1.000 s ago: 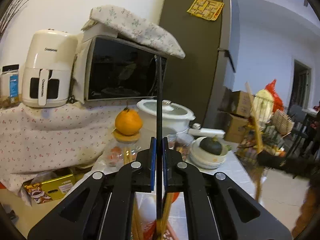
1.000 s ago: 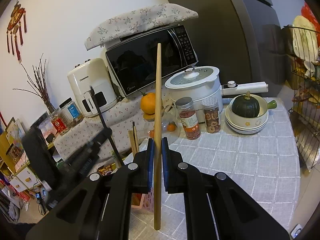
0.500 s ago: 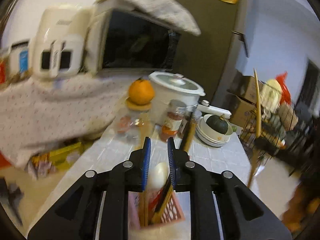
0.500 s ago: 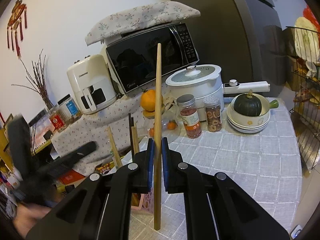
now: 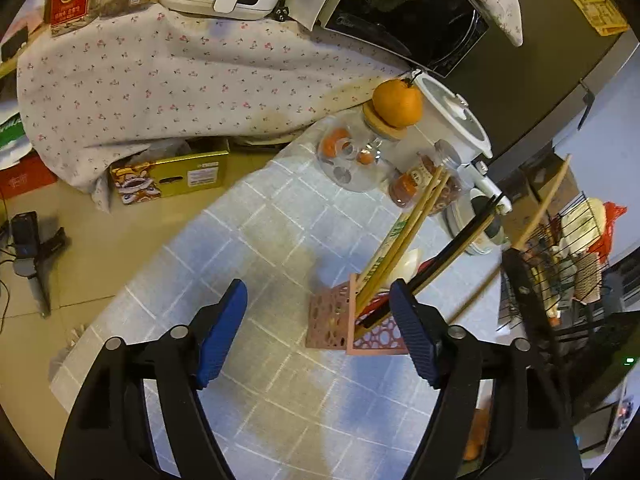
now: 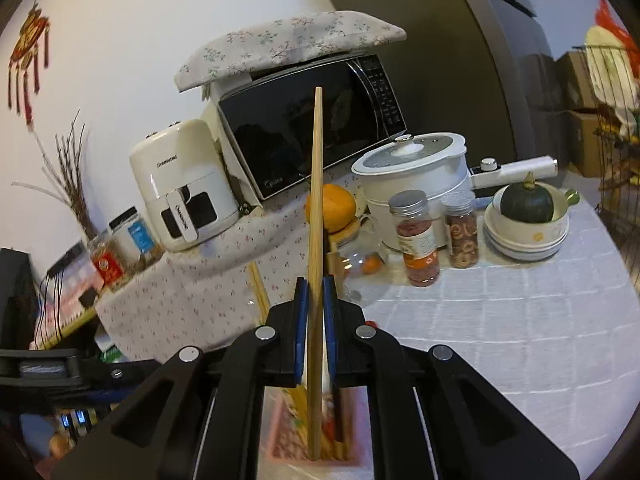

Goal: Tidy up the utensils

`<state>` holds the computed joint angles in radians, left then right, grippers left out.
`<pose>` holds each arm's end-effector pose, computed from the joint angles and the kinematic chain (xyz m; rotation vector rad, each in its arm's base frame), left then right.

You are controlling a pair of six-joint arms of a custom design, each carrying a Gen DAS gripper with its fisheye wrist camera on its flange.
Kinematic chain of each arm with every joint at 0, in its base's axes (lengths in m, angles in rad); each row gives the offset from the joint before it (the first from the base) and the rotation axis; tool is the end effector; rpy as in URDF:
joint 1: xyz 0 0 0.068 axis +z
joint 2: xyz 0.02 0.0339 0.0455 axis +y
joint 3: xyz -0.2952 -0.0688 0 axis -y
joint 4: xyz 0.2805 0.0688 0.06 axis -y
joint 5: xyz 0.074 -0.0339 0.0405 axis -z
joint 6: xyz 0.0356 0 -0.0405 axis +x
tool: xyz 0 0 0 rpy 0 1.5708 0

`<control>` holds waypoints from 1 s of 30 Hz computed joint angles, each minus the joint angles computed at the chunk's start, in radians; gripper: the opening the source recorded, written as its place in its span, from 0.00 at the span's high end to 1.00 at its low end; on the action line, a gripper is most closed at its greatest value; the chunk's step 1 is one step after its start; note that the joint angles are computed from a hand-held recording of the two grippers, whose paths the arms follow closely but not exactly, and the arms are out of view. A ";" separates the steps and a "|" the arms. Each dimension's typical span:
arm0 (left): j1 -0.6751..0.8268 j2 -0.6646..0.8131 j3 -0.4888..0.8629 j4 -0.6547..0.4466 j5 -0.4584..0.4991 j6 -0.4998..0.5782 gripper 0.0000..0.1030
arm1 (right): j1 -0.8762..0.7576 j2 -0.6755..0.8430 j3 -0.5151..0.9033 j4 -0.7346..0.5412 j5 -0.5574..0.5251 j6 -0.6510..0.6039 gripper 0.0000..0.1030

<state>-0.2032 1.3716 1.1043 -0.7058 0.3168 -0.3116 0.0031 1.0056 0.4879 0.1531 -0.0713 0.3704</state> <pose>0.3001 -0.0731 0.2975 -0.0130 2.5822 -0.6007 0.2376 0.0033 0.2371 0.3085 1.9229 0.3172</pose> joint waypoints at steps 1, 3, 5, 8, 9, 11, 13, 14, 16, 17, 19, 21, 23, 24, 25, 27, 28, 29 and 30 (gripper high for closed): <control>0.005 -0.004 0.002 -0.002 0.011 0.005 0.30 | 0.020 0.020 -0.003 0.027 0.026 0.006 0.92; 0.013 -0.011 0.006 -0.003 0.028 0.014 0.30 | 0.064 0.055 -0.013 0.085 0.090 0.004 0.92; 0.020 -0.017 0.007 -0.006 0.038 0.028 0.30 | 0.103 0.092 -0.030 0.137 0.146 -0.001 0.92; 0.023 -0.012 0.011 -0.010 0.037 0.035 0.30 | 0.131 0.105 -0.047 0.118 0.174 -0.010 0.91; 0.025 -0.008 0.011 -0.010 0.039 0.034 0.30 | 0.132 0.095 -0.055 0.111 0.176 -0.011 0.91; 0.023 -0.006 0.012 -0.009 0.042 0.033 0.30 | 0.123 0.043 -0.074 0.068 0.175 -0.026 0.91; 0.018 -0.011 0.009 -0.003 0.038 0.041 0.30 | 0.095 -0.007 -0.080 0.021 0.149 -0.037 0.91; 0.010 -0.013 0.008 -0.001 0.032 0.044 0.30 | 0.075 -0.039 -0.078 -0.015 0.133 -0.041 0.91; -0.010 -0.020 0.006 0.001 0.022 0.046 0.30 | 0.035 -0.094 -0.064 -0.089 0.100 -0.054 0.91; -0.022 -0.021 0.006 0.002 0.017 0.048 0.30 | 0.011 -0.125 -0.048 -0.141 0.075 -0.067 0.91; -0.046 -0.030 0.002 0.002 0.005 0.050 0.30 | -0.032 -0.182 -0.011 -0.244 0.029 -0.101 0.90; -0.068 -0.038 -0.001 -0.002 -0.014 0.052 0.30 | -0.093 -0.230 0.046 -0.380 -0.061 -0.138 0.75; -0.088 -0.052 -0.004 -0.011 -0.021 0.052 0.29 | -0.164 -0.271 0.118 -0.567 -0.153 -0.180 0.59; -0.102 -0.063 -0.005 -0.019 -0.028 0.058 0.26 | -0.207 -0.298 0.142 -0.652 -0.213 -0.211 0.59; -0.121 -0.077 -0.007 -0.028 -0.049 0.063 0.24 | -0.241 -0.321 0.156 -0.713 -0.259 -0.236 0.58; -0.160 -0.113 -0.014 -0.045 -0.108 0.067 0.18 | -0.362 -0.388 0.198 -0.917 -0.386 -0.346 0.53; -0.186 -0.134 -0.014 -0.063 -0.143 0.063 0.16 | -0.415 -0.410 0.212 -0.997 -0.430 -0.397 0.45; -0.213 -0.157 -0.015 -0.087 -0.176 0.056 0.13 | -0.495 -0.433 0.227 -1.098 -0.490 -0.470 0.37; -0.235 -0.178 -0.020 -0.103 -0.199 0.048 0.10 | -0.568 -0.447 0.236 -1.173 -0.543 -0.537 0.36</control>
